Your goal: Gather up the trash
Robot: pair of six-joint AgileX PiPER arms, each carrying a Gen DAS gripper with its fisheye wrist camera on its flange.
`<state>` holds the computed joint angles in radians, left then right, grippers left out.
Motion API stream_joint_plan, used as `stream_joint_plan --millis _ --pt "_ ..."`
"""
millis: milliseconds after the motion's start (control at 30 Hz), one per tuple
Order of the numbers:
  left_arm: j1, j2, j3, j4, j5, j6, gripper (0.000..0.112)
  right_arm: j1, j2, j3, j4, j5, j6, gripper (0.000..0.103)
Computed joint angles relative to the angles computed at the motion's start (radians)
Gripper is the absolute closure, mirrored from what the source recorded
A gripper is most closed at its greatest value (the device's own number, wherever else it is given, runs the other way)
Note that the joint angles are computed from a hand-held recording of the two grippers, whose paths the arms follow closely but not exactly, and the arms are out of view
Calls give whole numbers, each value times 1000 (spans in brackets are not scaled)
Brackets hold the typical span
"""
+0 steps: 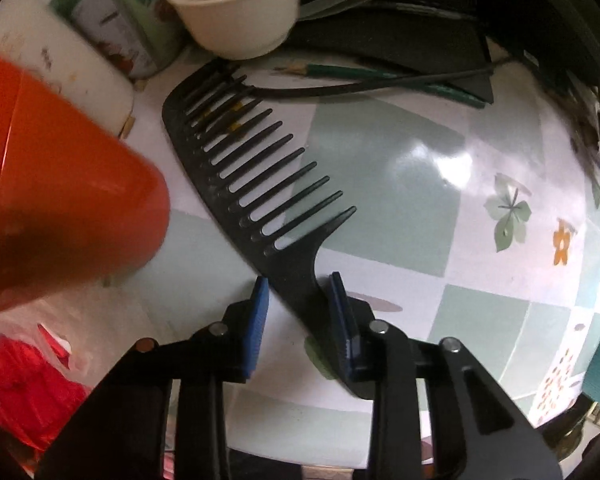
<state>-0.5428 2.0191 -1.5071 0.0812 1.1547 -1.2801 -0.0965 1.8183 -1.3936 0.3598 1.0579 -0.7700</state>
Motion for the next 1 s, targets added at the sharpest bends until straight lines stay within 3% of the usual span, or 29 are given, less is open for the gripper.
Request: stream_joint_plan --millis 500,567,600,867,1000 --pt "3 -158 169 1 -104 17 93 -10 21 -4 33 11 -11 13" --pt "-48 -157 169 18 -110 -28 98 -6 23 3 37 8 -6 13" --pt "-56 -161 168 27 -119 -27 112 -3 22 8 41 6 -6 13" --pt "-65 -178 180 -39 -127 0 112 8 9 33 51 0 -9 13" --pt "-26 -116 93 -34 -81 30 110 -1 5 38 45 -1 -8 13"
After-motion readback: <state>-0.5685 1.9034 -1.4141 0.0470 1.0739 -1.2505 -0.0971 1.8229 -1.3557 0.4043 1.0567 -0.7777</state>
